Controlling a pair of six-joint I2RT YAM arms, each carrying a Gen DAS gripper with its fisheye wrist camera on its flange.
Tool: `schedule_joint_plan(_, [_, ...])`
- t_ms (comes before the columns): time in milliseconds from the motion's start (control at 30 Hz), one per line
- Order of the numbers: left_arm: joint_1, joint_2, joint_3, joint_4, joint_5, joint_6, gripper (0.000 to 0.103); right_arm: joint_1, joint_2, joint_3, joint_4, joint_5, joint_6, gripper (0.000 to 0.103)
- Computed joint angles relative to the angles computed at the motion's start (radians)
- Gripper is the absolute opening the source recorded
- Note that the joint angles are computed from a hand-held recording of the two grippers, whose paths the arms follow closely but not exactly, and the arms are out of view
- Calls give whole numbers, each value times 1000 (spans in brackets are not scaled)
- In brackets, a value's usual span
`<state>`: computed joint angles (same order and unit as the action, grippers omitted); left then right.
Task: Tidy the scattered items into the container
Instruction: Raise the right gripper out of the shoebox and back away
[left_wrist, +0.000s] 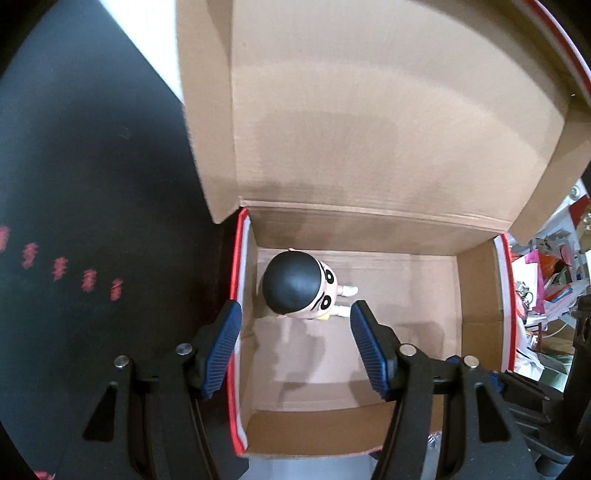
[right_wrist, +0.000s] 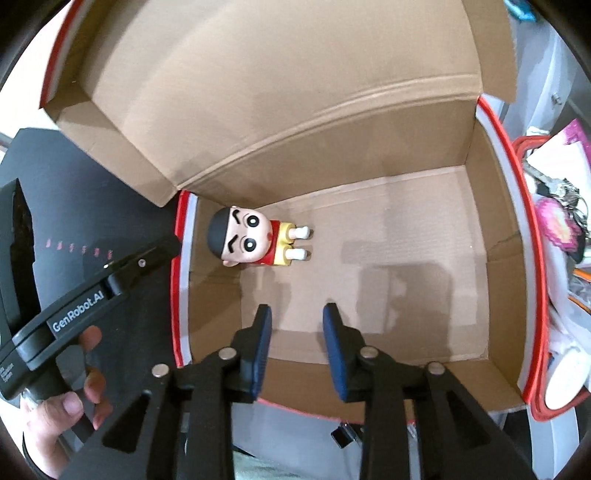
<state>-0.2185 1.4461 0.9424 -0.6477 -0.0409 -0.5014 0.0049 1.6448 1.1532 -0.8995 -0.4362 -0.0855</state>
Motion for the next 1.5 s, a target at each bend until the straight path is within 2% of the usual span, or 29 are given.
schedule_joint_plan(67, [-6, -47, -10, -25, -6, -13, 62, 1, -22, -14, -2, -6, 2, 32])
schedule_joint_plan(133, [-23, -90, -17, -50, -25, -29, 62, 1, -47, -27, -11, -8, 4, 51])
schedule_joint_plan(233, [-60, -154, -23, -87, -63, -62, 62, 1, -96, -49, -21, -8, -2, 67])
schedule_joint_plan(267, [-72, -175, -26, -98, -71, -69, 67, 0, -112, -52, -29, -7, -5, 70])
schedule_joint_plan(300, [-87, -193, -30, -107, -85, -77, 84, -3, -128, -54, -39, -7, -9, 76])
schedule_joint_plan(367, [-114, -236, -41, -124, -113, -94, 103, -11, -162, -62, -52, -13, -14, 85])
schedule_joint_plan(433, [-127, -276, -54, -134, -122, -111, 103, -17, -192, -70, -64, -13, -21, 95])
schedule_joint_plan(500, [-136, -317, -72, -145, -119, -135, 103, -18, -219, -85, -66, -11, -23, 97])
schedule_joint_plan(733, [-218, -437, -100, -245, -208, -229, 103, -49, -309, -134, -93, -17, -59, 98])
schedule_joint_plan(1000, [-433, -556, -104, -366, -346, -362, 103, -97, -450, -161, -166, -14, -138, 98])
schedule_joint_plan(1200, [-669, -569, -44, -536, -514, -555, 103, -129, -542, -173, -229, -38, -188, 99])
schedule_joint_plan(1500, [-992, -538, 61, -812, -690, -888, 103, -189, -716, -177, -297, -25, -270, 99])
